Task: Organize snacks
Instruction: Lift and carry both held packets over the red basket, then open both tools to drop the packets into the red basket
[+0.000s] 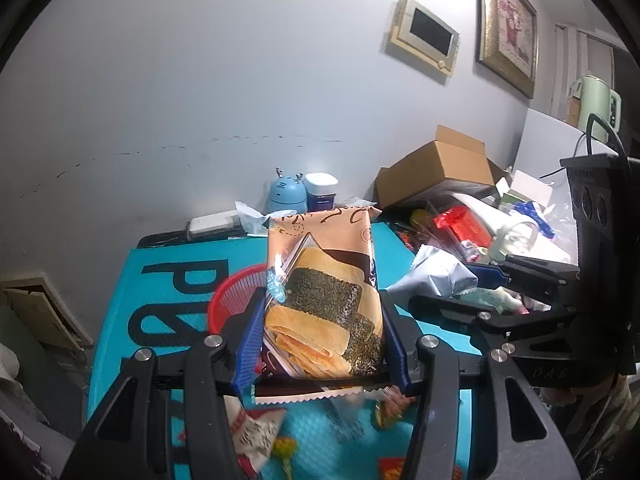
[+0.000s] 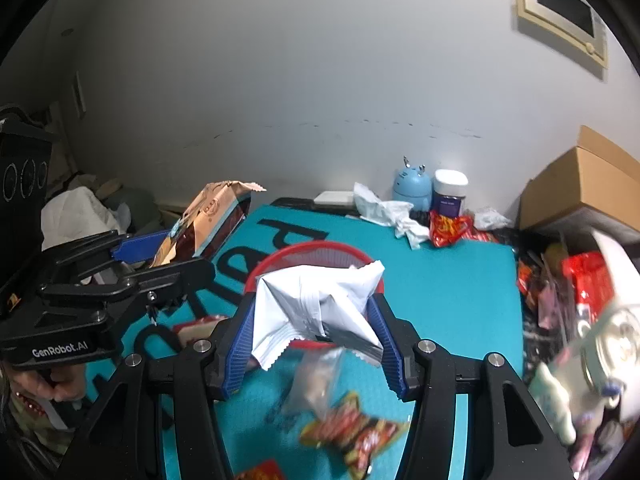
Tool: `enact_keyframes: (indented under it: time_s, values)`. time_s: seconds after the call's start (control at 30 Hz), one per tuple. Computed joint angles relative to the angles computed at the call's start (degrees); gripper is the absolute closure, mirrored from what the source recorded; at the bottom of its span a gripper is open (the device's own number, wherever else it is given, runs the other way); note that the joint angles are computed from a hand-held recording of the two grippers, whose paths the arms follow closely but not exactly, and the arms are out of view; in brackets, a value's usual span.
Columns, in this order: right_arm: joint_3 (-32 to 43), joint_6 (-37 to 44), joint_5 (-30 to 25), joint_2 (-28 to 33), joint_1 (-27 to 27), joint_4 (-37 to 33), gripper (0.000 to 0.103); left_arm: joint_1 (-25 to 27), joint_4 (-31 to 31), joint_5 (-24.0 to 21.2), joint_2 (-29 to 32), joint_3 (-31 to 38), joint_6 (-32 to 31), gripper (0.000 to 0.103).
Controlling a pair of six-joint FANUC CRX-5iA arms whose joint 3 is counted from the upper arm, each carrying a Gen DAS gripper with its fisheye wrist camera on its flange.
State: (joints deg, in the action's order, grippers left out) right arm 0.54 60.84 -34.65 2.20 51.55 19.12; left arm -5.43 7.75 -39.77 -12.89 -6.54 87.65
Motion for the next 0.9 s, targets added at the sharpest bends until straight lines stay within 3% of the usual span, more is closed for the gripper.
enact_keyframes:
  time_s: [0.5,0.9]
  values:
    - [17.5,14.3,-8.8,13.8,-4.8,-14.0,0.048,2.8,-1.4,-2.2,10.6,6.1,-0.7,0.052]
    - [22.2,15.8,-14.1,19.1,-5.7,-15.8,0.048,3.3,-3.3,-6.9,15.1,8.4,1.4,0.052]
